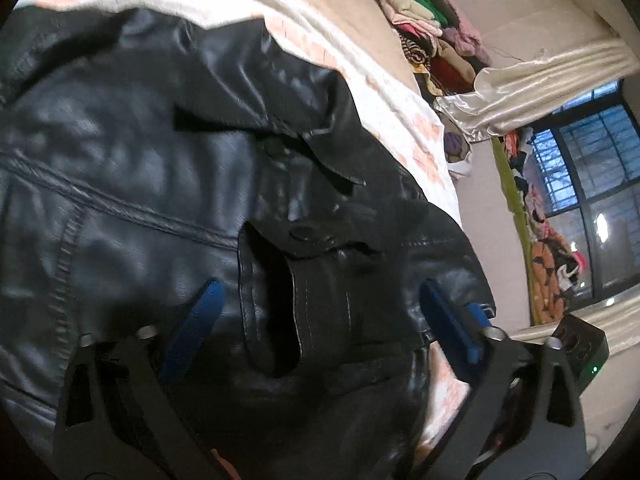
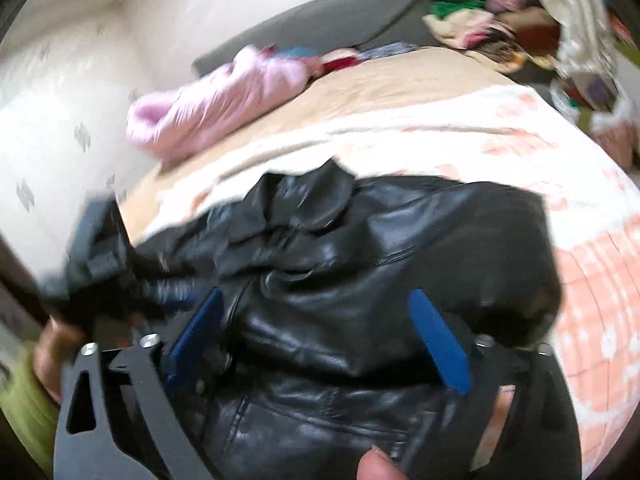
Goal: Fold large clothes
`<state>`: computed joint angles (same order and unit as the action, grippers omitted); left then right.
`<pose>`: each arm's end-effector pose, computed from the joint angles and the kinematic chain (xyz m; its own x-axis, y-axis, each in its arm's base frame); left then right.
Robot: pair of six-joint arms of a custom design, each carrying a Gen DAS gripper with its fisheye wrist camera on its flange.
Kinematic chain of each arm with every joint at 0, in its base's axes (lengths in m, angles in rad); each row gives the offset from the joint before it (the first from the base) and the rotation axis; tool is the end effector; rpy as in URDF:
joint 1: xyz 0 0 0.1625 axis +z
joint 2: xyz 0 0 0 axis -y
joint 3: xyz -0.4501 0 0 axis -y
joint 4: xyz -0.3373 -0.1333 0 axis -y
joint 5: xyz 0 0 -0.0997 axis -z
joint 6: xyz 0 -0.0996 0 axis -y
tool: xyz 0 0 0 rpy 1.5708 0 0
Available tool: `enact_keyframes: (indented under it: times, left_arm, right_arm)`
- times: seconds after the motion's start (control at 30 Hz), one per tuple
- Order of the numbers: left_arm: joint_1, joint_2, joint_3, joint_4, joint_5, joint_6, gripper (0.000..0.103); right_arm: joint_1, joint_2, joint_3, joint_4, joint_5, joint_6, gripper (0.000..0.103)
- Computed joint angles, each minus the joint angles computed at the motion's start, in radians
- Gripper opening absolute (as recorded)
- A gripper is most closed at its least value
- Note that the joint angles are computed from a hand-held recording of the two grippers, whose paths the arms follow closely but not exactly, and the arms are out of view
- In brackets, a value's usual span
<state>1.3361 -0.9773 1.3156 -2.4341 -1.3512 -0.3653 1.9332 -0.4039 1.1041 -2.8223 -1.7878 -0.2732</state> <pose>-0.0132 -0.7216 0.3895 -0.9822 -0.1878 0.0030 -0.1602 0.8292 -0.5355 0.3909 -0.7156 0.0914 -0.8363 -0.4467 0.3179 -0.5480 0.7020 -0.4549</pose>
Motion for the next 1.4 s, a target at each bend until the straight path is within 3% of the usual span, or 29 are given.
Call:
enact_keyframes:
  times: [0.03, 0.17, 0.2, 0.33, 0.47, 0.57, 0.7, 0.93, 1.4]
  left_arm:
    - [0.002, 0.009, -0.005, -0.002, -0.011, -0.006, 0.060]
    - [-0.012, 0.038, -0.023, -0.007, 0.022, 0.002, 0.036]
    - [-0.016, 0.047, -0.034, -0.004, 0.023, 0.011, 0.022]
    - [-0.035, 0.060, -0.051, 0.012, 0.051, 0.065, 0.004]
    - [-0.063, 0.060, -0.068, -0.008, 0.068, 0.116, 0.000]
    - [-0.097, 0.039, -0.090, -0.038, 0.061, 0.163, 0.000]
    - [-0.145, 0.008, -0.141, -0.053, 0.018, 0.209, 0.000]
    - [-0.190, -0.095, -0.080, -0.163, 0.053, 0.303, 0.000]
    - [-0.057, -0.187, 0.088, -0.192, 0.231, 0.186, 0.000]
  right_arm:
    - [-0.005, -0.007, 0.004, -0.011, 0.000, 0.019, 0.080]
    - [-0.026, -0.043, 0.040, -0.052, 0.021, 0.076, 0.069]
    - [-0.028, -0.047, 0.043, -0.053, 0.025, 0.084, 0.068]
    - [-0.022, -0.057, 0.059, -0.086, -0.005, 0.075, 0.067]
    - [-0.021, -0.083, 0.103, -0.191, 0.033, 0.053, 0.068]
    - [-0.030, -0.122, 0.171, -0.335, 0.086, 0.045, 0.069]
    - [-0.049, -0.155, 0.215, -0.433, 0.097, 0.072, 0.070]
    - [-0.065, -0.152, 0.203, -0.401, 0.042, 0.125, 0.070]
    - [-0.063, -0.067, 0.100, -0.219, -0.069, 0.112, 0.070]
